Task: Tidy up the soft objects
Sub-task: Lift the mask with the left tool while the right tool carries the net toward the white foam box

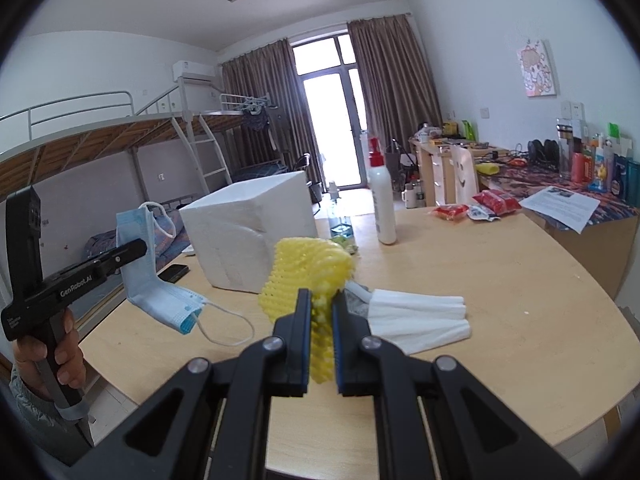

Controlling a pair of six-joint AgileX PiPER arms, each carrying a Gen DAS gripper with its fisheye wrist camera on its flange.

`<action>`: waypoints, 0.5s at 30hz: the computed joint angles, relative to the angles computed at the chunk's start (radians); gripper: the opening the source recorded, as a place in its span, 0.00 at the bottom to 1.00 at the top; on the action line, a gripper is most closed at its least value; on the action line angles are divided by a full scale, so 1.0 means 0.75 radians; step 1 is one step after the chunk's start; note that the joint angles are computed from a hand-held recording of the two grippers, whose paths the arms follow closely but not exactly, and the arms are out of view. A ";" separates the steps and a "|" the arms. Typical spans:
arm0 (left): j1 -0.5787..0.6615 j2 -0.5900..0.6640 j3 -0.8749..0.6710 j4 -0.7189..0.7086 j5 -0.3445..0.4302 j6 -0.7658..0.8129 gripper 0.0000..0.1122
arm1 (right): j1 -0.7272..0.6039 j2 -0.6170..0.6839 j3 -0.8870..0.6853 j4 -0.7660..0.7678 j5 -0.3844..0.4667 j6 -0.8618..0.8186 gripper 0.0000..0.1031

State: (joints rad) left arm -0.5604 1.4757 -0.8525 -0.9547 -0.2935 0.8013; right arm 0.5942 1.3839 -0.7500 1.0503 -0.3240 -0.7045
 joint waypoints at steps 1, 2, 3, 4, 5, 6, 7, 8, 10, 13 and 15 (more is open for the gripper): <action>0.000 -0.010 0.012 -0.007 -0.014 0.008 0.11 | 0.005 0.007 -0.009 0.005 0.002 -0.008 0.12; 0.007 -0.019 0.019 -0.009 -0.014 0.011 0.11 | 0.008 0.016 -0.020 0.000 0.007 -0.007 0.12; 0.014 -0.030 0.030 -0.006 -0.015 0.007 0.11 | 0.012 0.023 -0.029 0.000 0.011 -0.008 0.12; 0.021 -0.041 0.041 -0.003 -0.019 0.002 0.11 | 0.011 0.033 -0.043 -0.012 0.024 -0.003 0.12; 0.026 -0.049 0.051 -0.003 -0.029 0.000 0.11 | 0.013 0.041 -0.054 -0.015 0.031 -0.005 0.12; 0.030 -0.056 0.058 -0.018 -0.036 0.012 0.11 | 0.013 0.054 -0.073 -0.026 0.044 -0.001 0.12; 0.037 -0.065 0.064 -0.039 -0.036 0.034 0.11 | 0.015 0.062 -0.084 -0.043 0.052 0.011 0.12; 0.037 -0.074 0.071 -0.054 -0.038 0.050 0.11 | 0.021 0.068 -0.091 -0.057 0.054 0.021 0.12; 0.051 -0.092 0.084 -0.060 -0.035 0.054 0.11 | 0.030 0.090 -0.119 -0.093 0.065 0.043 0.12; 0.072 -0.117 0.099 -0.068 -0.035 0.069 0.11 | 0.046 0.120 -0.159 -0.125 0.080 0.057 0.12; 0.091 -0.134 0.107 -0.057 -0.023 0.060 0.11 | 0.051 0.138 -0.182 -0.127 0.093 0.051 0.12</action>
